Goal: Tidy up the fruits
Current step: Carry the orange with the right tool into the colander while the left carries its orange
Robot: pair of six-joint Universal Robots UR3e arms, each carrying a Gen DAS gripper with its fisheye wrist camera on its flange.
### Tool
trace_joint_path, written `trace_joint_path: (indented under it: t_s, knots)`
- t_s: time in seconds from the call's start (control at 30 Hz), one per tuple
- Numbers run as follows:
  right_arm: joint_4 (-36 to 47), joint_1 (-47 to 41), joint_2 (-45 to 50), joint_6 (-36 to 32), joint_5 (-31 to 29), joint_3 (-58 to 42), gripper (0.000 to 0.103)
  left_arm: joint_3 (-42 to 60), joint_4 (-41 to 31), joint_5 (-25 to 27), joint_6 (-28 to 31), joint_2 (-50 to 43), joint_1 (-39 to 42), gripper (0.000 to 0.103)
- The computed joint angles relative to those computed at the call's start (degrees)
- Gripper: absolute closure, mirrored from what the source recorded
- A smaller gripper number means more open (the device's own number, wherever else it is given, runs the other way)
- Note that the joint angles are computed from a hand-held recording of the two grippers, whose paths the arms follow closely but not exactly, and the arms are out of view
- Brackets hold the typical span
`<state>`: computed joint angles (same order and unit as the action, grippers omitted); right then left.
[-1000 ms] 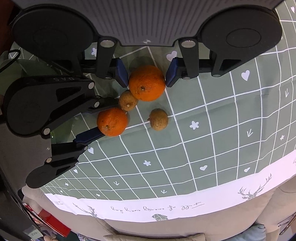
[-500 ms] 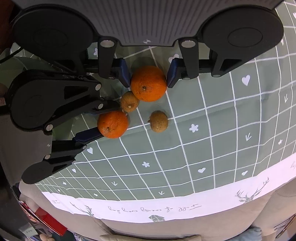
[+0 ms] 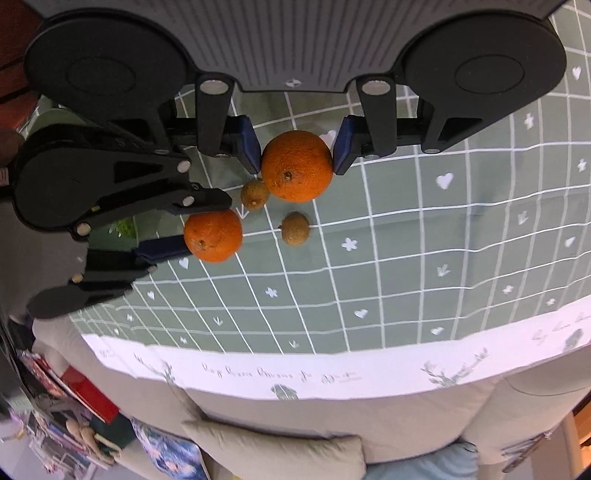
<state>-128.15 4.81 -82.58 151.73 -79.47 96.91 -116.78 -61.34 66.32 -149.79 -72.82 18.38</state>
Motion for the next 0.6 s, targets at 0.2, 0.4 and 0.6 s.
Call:
trace_joint_path:
  t_s: [0.2, 0.4, 0.6]
  knots:
    - [-1.0, -0.6, -9.7, 3.4, 2.5, 7.8, 0.066, -1.5, -5.6, -2.2, 1.1, 9.2, 3.8, 0.056]
    - [1.0, -3.7, -22.1, 5.7, 5.3, 16.7, 0.066, -2.3, -12.1, -4.2, 3.5, 17.0, 5.8, 0.056]
    - [6.0, -7.4, -34.5, 5.6, 6.3, 22.8, 0.066, -2.0, -17.6, -5.6, 4.1, 21.2, 4.2, 0.056]
